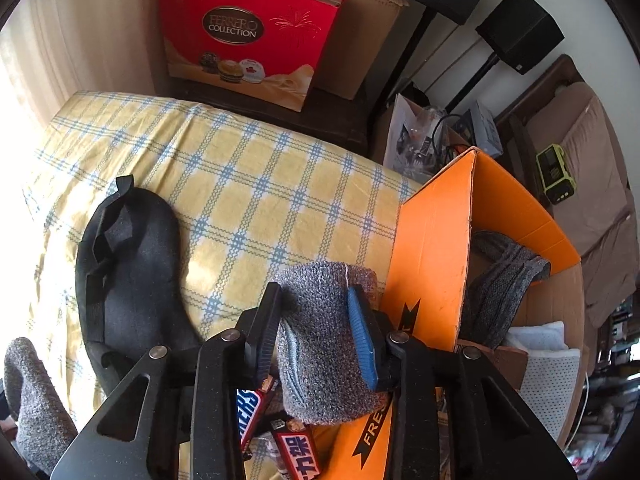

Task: Organize objects
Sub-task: 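Carry the knit pad with the left gripper while the right gripper grasps the grey wristband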

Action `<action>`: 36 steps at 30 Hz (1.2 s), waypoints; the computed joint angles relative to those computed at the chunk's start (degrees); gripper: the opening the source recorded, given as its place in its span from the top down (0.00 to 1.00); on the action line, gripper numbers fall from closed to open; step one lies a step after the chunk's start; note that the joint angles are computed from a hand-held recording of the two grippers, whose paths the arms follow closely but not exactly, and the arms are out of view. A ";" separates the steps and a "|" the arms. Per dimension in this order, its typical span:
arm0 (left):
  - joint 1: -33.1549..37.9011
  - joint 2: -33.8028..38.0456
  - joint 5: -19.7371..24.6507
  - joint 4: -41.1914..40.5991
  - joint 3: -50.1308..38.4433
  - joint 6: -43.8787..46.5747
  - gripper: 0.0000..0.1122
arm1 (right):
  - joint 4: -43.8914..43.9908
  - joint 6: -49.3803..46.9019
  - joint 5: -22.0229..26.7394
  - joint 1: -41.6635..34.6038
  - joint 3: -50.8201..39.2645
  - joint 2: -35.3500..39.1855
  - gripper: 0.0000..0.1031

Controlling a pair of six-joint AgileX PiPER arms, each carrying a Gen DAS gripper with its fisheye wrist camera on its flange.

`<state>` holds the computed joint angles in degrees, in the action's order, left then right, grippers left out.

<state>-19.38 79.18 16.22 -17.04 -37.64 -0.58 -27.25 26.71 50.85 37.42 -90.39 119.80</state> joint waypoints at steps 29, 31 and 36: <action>-15.49 16.66 16.65 20.69 -39.76 -25.13 0.66 | 25.35 -18.89 -4.54 -19.94 9.94 -26.24 0.88; -17.19 20.39 17.66 21.88 -44.17 -25.67 0.66 | 26.54 -20.41 -4.78 -22.86 10.62 -26.60 0.88; -19.86 30.12 21.26 23.76 -56.01 -26.58 0.66 | 29.47 -24.15 -6.06 -29.16 11.53 -25.95 0.88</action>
<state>-39.23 109.30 37.48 6.72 -93.65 -27.16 2.22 2.55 44.79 8.27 -78.86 93.85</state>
